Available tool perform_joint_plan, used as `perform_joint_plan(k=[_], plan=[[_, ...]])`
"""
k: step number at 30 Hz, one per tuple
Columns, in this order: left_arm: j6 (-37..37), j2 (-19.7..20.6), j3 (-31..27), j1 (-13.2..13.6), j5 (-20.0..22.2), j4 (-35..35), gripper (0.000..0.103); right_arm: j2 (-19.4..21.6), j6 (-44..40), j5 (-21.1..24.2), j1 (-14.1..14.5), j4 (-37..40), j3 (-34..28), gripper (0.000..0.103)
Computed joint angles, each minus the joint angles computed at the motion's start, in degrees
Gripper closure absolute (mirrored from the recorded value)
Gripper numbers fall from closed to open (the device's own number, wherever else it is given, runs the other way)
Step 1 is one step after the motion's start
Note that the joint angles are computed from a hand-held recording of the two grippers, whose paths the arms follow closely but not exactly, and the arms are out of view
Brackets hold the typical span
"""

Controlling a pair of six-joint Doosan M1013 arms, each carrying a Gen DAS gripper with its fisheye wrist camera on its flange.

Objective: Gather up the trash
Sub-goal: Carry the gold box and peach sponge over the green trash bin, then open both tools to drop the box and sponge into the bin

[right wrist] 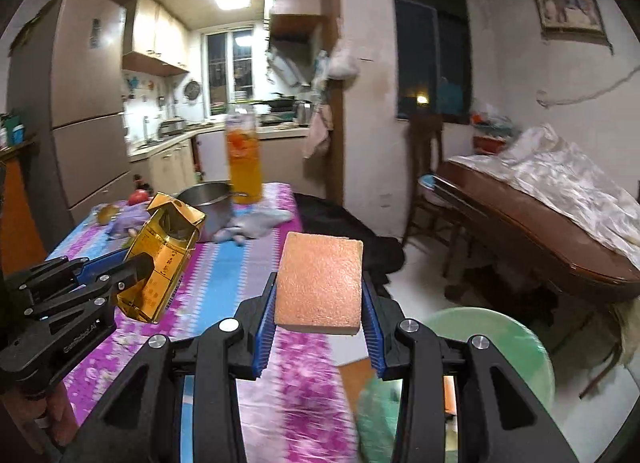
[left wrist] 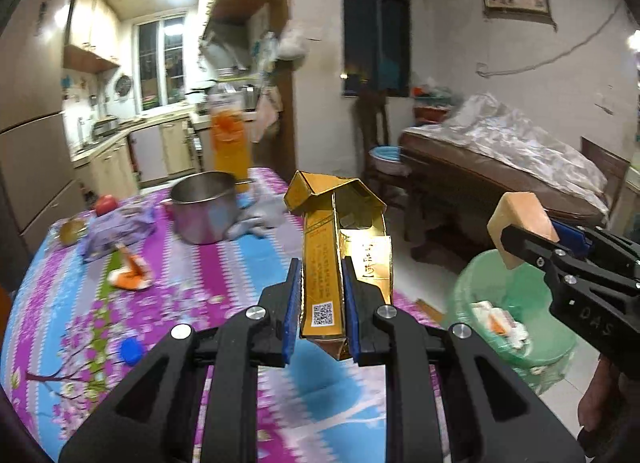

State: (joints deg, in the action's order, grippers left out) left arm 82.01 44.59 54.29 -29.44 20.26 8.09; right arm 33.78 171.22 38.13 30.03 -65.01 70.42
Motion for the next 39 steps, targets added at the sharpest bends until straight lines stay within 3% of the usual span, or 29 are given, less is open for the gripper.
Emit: perform_joint_plan(k=[8, 14, 22, 29, 33, 39], plan=[[14.16, 4.04, -7.22, -2.46, 5.49, -13.37, 0.085, -4.15, 1.9, 1.97, -3.71, 2.0, 6.83, 0.064], [19.02, 8.45, -14.65, -3.96, 12.53, -17.93, 0.085, -5.64, -0.09, 3.11, -6.42, 6.53, 9.93, 0.064], [19.53, 16.34, -28.48, -5.35, 25.43, -19.35, 0.085, -4.37, -10.24, 2.42, -10.55, 18.73, 9.8, 0.064], [18.63, 22.36, -38.74, -5.84, 34.58, -19.33, 0.085, -2.78, -14.22, 1.72, -11.85, 24.4, 9.71, 0.064], [17.88, 24.78, -43.23, -6.13, 37.44, -18.81, 0.085, -2.35, -14.48, 1.22, -11.94, 25.25, 9.93, 0.064], [17.81, 24.97, -43.59, -6.35, 37.61, -18.45, 0.085, -2.08, -14.21, 1.2, -11.82, 25.5, 9.84, 0.064]])
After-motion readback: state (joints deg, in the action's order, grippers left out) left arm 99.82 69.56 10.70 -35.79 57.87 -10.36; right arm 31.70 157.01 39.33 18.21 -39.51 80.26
